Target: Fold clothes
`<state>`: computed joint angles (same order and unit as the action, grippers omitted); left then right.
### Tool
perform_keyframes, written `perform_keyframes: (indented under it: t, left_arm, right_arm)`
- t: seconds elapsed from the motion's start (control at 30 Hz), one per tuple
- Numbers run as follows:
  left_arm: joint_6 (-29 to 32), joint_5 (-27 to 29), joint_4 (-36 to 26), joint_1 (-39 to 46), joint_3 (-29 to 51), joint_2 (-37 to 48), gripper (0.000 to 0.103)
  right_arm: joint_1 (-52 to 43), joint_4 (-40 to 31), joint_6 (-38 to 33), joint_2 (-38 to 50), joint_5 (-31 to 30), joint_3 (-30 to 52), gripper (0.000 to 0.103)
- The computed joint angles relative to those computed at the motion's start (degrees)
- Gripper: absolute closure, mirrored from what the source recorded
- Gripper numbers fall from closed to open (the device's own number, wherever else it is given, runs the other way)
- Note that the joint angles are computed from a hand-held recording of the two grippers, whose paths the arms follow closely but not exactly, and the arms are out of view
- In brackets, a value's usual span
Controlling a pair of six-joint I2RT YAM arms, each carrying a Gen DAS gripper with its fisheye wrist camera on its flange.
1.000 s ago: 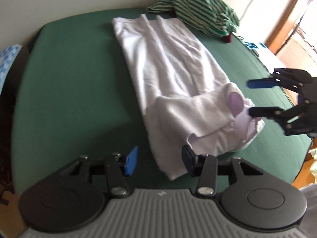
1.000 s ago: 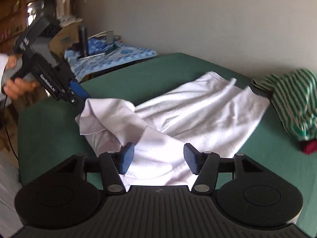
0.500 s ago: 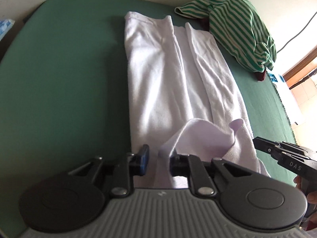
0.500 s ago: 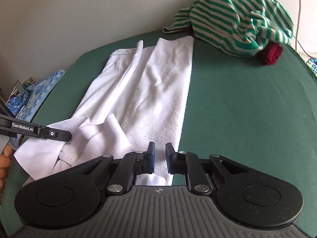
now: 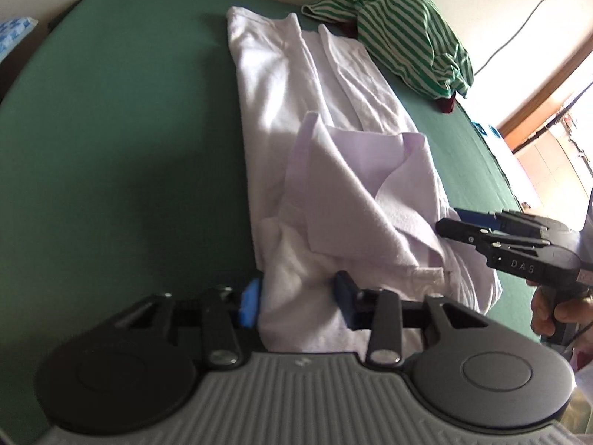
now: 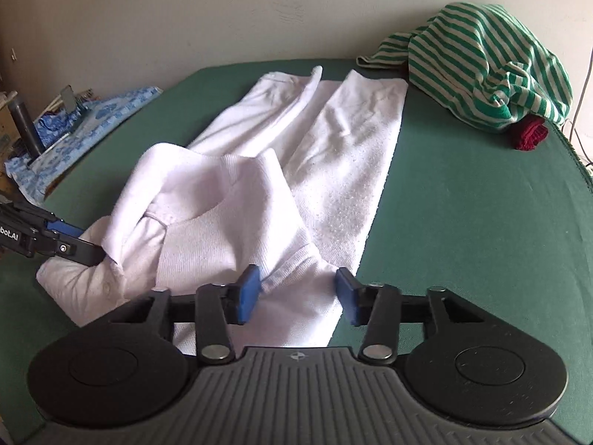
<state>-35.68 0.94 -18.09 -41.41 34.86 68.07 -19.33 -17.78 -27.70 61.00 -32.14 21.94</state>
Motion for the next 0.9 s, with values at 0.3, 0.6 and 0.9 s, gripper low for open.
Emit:
perform_keyframes:
  t: [0.3,0.6,0.9]
  left_arm:
    - [0.7,-23.6,-8.0,-13.6,3.0,1.6,0.099]
    - [2.2,4.2,4.4,7.6,-2.4,-0.7,0.049]
    - [6.2,-26.3,2.8,-7.8,4.9,8.5,0.098]
  right_arm:
    - [-7.1,-3.2,0.5,-3.6,-1.4,-1.8,0.098]
    - [-13.4,-9.1,1.6,-4.7,-5.7,1.2,0.07]
    - [-10.5,-13.1,-3.5,-10.2,-2.8,-2.4,0.066]
